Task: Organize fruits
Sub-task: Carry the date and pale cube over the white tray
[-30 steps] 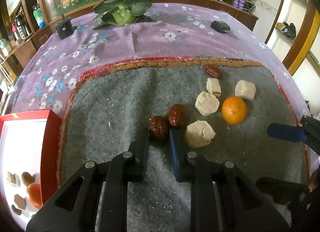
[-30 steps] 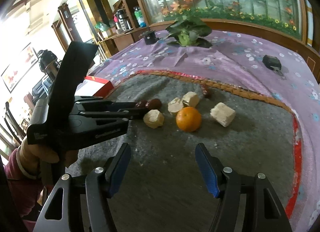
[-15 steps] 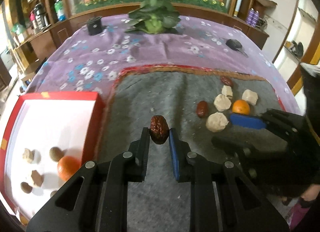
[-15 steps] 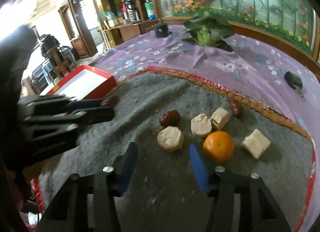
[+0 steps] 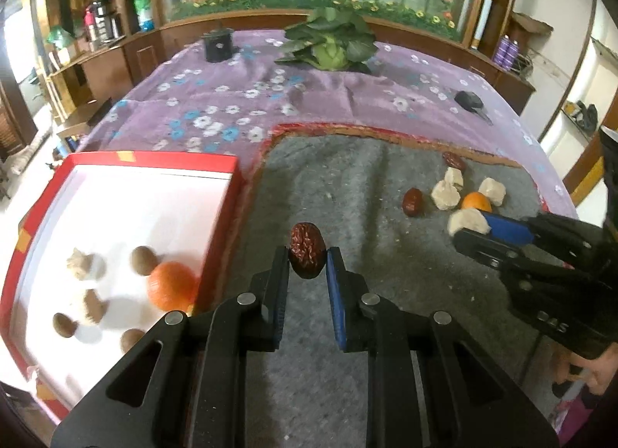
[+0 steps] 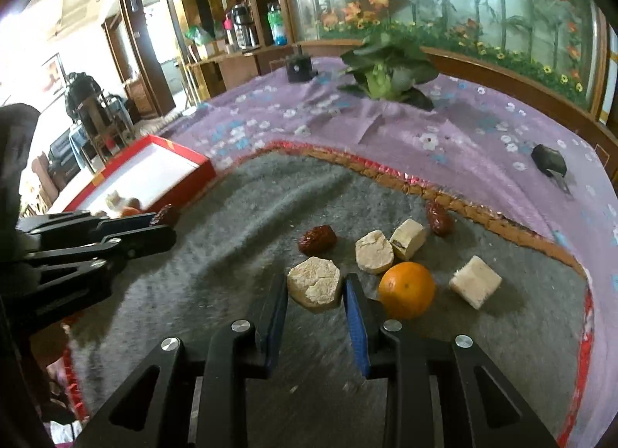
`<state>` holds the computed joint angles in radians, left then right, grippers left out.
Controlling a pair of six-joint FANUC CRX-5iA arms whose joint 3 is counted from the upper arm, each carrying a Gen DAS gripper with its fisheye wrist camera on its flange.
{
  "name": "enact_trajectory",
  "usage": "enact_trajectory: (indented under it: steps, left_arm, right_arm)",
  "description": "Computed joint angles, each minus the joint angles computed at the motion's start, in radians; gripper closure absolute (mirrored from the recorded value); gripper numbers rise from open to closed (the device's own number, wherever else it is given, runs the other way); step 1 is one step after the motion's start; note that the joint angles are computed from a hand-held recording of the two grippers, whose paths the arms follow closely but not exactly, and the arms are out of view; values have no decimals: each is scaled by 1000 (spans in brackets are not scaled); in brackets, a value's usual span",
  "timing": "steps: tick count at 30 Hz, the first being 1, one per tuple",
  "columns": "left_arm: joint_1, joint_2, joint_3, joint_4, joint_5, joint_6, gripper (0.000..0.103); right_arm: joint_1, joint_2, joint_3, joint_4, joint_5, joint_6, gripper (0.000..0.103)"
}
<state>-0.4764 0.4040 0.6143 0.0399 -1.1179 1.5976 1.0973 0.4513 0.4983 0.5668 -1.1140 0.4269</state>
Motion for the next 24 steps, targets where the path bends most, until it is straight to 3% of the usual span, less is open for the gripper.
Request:
enact_trajectory:
  steps: [14, 20, 24]
  left_arm:
    - [37, -117, -113, -68, 38, 55, 84]
    - [75, -146, -146, -83, 42, 76, 84]
    - [103, -163, -165, -95, 46, 95, 84]
  right_arm:
    - [56, 110, 204, -32, -28, 114, 74]
    - [60, 207, 380, -76, -62, 210, 74]
    - [60, 333, 614, -119, -145, 317, 74]
